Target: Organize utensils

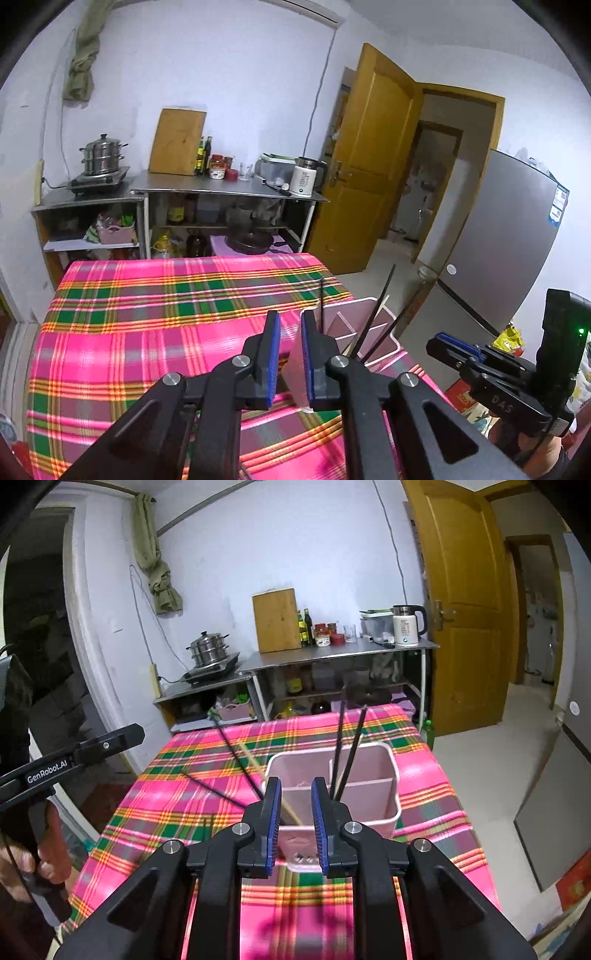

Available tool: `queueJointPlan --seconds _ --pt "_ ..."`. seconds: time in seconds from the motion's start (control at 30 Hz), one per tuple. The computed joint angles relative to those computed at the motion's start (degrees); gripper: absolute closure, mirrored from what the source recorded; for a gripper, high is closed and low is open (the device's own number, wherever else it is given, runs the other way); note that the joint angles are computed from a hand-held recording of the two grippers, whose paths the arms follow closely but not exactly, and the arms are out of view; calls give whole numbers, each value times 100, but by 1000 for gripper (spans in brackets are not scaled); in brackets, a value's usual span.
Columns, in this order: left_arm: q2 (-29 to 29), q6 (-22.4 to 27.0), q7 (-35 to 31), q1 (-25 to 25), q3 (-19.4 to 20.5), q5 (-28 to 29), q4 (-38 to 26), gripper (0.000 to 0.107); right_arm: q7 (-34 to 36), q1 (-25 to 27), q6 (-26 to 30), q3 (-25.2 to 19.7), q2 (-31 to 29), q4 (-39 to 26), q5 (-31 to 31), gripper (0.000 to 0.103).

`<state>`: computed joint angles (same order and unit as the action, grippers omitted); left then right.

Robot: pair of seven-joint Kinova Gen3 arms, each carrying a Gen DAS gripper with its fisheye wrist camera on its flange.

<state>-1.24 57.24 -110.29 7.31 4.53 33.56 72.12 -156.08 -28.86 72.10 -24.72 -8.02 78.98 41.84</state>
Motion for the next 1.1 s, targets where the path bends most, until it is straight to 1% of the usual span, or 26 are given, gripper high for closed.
queueJointPlan --seconds 0.13,0.23,0.47,0.57,0.77,1.1 --pt "-196 -63 -120 -80 -129 30 412 97 -85 -104 16 -93 29 136 -45 86" --pt "-265 -32 -150 -122 -212 -6 692 97 -115 -194 -85 -63 58 263 -193 86" --pt "-189 -60 162 -173 -195 -430 1248 97 -160 -351 -271 39 162 472 -439 86" --pt "-123 -147 308 -182 -158 -610 1478 96 -137 -421 -325 103 214 544 -534 86" --pt "120 -235 590 -185 -80 -850 1721 96 -109 -515 -534 254 318 697 -743 86" --pt "549 -358 1034 -105 79 -1155 1759 96 114 -590 -929 530 527 864 -1135 86"
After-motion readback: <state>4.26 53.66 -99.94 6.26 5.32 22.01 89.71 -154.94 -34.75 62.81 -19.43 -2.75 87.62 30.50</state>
